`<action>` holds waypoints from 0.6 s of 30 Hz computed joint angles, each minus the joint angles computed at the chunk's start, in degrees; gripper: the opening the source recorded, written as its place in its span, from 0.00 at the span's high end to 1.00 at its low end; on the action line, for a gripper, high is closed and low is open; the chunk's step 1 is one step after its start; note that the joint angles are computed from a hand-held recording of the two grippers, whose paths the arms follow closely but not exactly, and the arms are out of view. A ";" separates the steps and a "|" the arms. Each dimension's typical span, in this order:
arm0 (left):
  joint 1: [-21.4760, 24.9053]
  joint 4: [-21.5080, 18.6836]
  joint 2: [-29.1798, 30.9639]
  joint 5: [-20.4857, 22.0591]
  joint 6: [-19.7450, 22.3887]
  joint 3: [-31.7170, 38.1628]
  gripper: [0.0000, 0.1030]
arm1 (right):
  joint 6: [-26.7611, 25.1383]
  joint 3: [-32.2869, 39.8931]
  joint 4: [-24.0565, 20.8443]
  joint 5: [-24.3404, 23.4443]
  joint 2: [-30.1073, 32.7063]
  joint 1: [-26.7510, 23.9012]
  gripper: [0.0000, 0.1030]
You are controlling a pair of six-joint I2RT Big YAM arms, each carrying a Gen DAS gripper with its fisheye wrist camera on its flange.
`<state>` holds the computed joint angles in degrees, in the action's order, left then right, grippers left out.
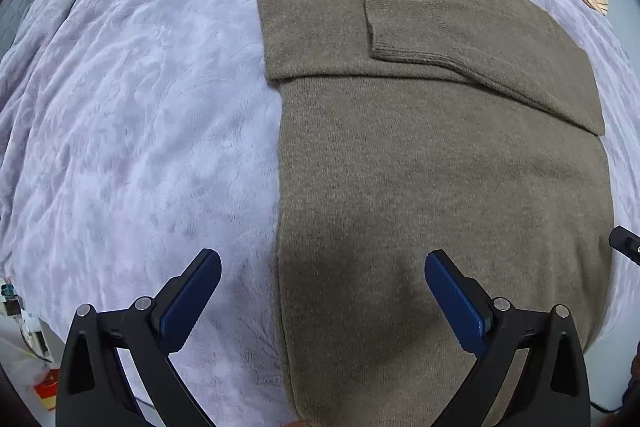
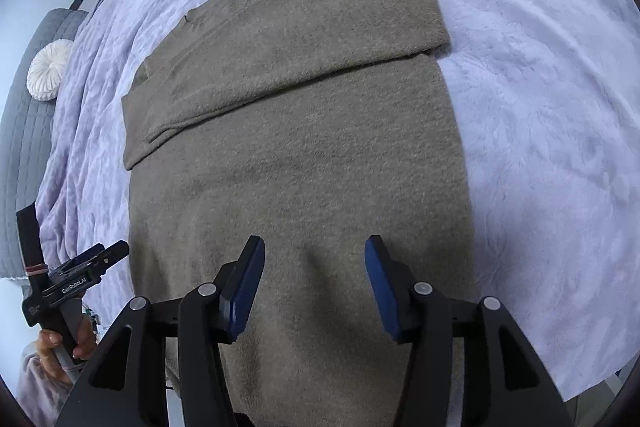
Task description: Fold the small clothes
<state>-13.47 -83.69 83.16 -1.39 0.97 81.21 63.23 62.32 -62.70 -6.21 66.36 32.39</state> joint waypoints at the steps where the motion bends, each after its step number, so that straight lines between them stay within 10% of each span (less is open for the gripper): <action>1: -0.04 -0.55 -0.36 0.20 0.27 -0.21 0.01 | 0.14 0.17 -0.07 -0.02 -0.09 0.57 0.31; 18: -1.75 -9.74 -9.28 0.68 2.72 -7.34 0.01 | 5.96 -2.27 -4.47 -2.77 -4.68 5.41 0.26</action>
